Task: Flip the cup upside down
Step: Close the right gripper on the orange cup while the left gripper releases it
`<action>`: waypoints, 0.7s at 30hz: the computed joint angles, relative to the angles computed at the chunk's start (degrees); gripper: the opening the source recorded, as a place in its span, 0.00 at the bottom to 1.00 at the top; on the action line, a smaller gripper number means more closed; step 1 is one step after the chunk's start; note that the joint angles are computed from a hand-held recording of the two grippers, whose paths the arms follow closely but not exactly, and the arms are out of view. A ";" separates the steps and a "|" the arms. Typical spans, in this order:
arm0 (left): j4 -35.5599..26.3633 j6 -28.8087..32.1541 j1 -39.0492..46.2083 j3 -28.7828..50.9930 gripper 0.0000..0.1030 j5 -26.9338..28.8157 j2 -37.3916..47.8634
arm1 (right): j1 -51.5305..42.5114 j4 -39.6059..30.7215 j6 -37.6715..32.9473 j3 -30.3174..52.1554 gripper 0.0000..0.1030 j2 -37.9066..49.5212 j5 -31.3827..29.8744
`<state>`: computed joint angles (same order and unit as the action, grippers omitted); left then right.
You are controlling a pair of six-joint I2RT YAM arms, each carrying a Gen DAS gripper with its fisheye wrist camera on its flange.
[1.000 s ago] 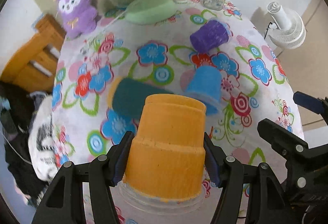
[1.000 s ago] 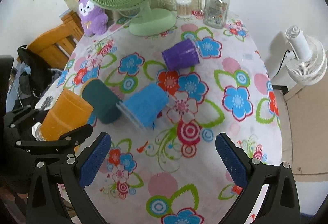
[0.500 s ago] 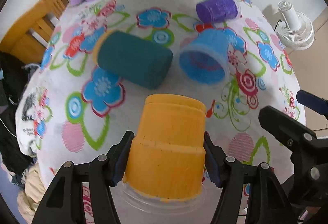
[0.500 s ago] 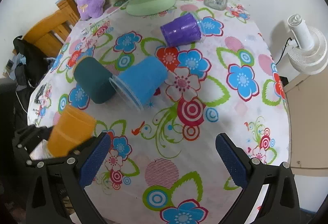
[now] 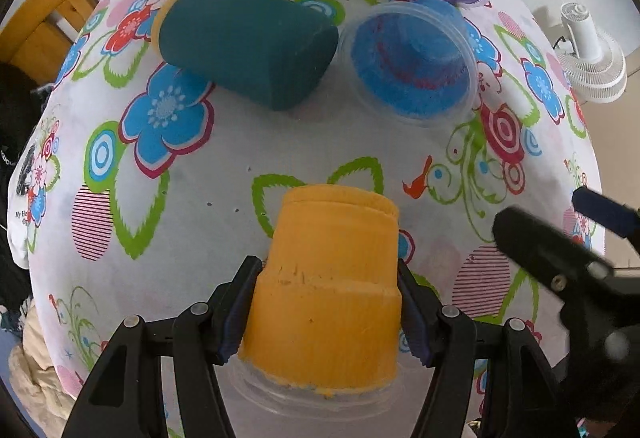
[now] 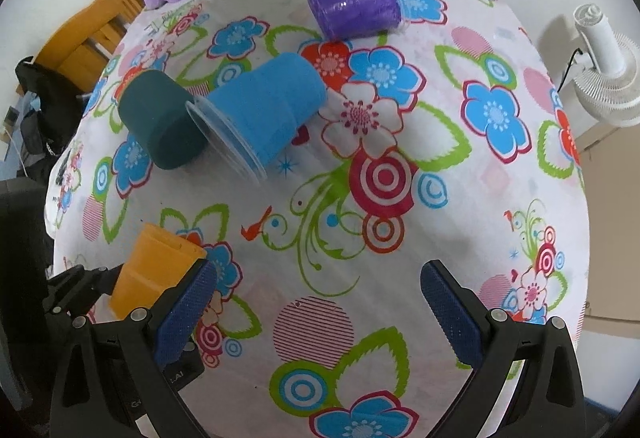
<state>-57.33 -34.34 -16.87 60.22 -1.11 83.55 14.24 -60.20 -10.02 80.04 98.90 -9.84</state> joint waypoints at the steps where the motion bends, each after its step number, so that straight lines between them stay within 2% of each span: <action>1: 0.28 -0.73 0.04 -0.20 0.64 -0.03 -0.09 | 0.04 0.01 -0.05 -0.09 1.00 0.15 0.10; 5: 1.24 -1.11 -0.42 -0.93 0.67 -0.36 -0.46 | 0.06 0.10 -0.23 -0.48 1.00 0.64 -0.05; 9: 1.30 -2.28 -0.10 1.06 0.86 0.73 0.88 | -0.20 -0.37 -0.37 0.64 1.00 1.07 -0.56; 11: 0.64 -2.28 -0.09 2.11 0.90 -0.40 0.96 | -0.67 -0.92 -0.58 1.76 1.00 1.38 -1.49; 21: -7.56 1.46 2.03 10.78 0.91 -0.34 0.50 | -1.66 -6.97 -0.70 10.93 1.00 3.96 -6.62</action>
